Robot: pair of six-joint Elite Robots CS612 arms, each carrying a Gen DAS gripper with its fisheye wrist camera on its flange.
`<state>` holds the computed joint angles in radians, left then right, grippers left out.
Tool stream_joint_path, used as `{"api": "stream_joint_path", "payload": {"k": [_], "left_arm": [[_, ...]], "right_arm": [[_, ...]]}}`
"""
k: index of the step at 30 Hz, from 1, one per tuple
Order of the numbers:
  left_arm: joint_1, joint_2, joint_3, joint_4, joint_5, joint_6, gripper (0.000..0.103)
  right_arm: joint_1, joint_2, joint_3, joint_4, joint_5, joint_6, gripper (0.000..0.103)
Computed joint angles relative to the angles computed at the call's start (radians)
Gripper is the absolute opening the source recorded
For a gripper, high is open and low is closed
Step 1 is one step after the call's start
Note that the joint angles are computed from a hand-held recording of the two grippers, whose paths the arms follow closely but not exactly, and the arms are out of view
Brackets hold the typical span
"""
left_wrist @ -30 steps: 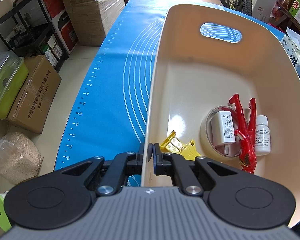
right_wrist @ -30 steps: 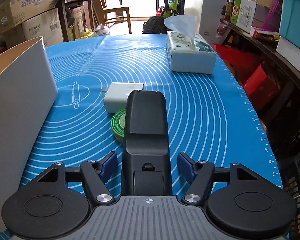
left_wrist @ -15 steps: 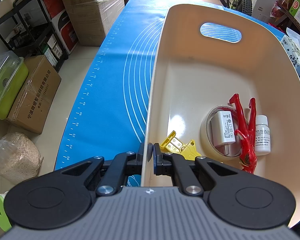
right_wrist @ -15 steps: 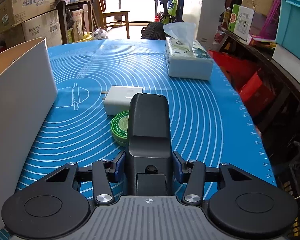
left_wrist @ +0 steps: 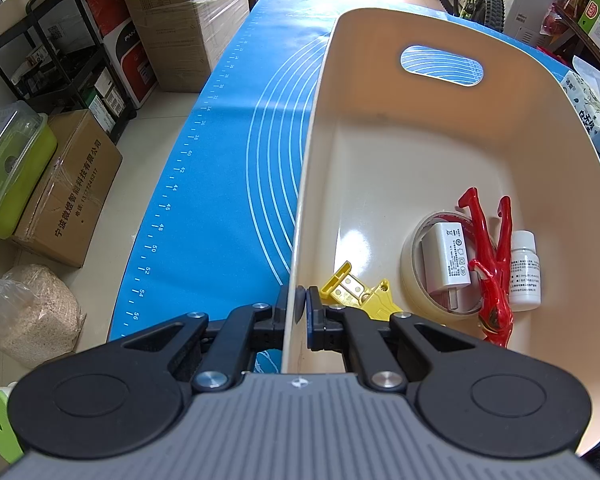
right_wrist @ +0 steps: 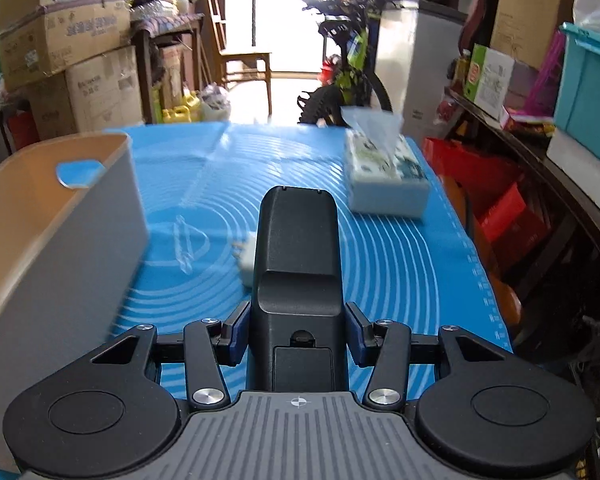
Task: Organize rigid objects
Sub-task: 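Place the black device into the bin with the right tool and release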
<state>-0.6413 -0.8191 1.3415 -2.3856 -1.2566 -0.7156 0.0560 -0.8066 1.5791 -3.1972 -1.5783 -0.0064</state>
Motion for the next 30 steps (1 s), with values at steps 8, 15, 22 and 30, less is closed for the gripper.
{"api": "stream_joint_path", "payload": {"k": [8, 15, 22, 30], "left_arm": [[0.000, 0.000, 0.001, -0.002, -0.001, 0.000, 0.008], [0.000, 0.000, 0.001, -0.002, -0.001, 0.000, 0.008], [-0.001, 0.000, 0.001, -0.003, 0.000, 0.000, 0.008], [-0.001, 0.001, 0.000, -0.002, 0.001, 0.001, 0.008]], "right_arm": [[0.022, -0.015, -0.038, -0.015, 0.075, -0.022, 0.054], [0.046, 0.003, -0.100, -0.020, 0.133, -0.023, 0.054], [0.078, 0.019, -0.139, 0.009, 0.188, -0.040, 0.054], [0.110, 0.034, -0.177, 0.159, 0.216, -0.070, 0.054]]}}
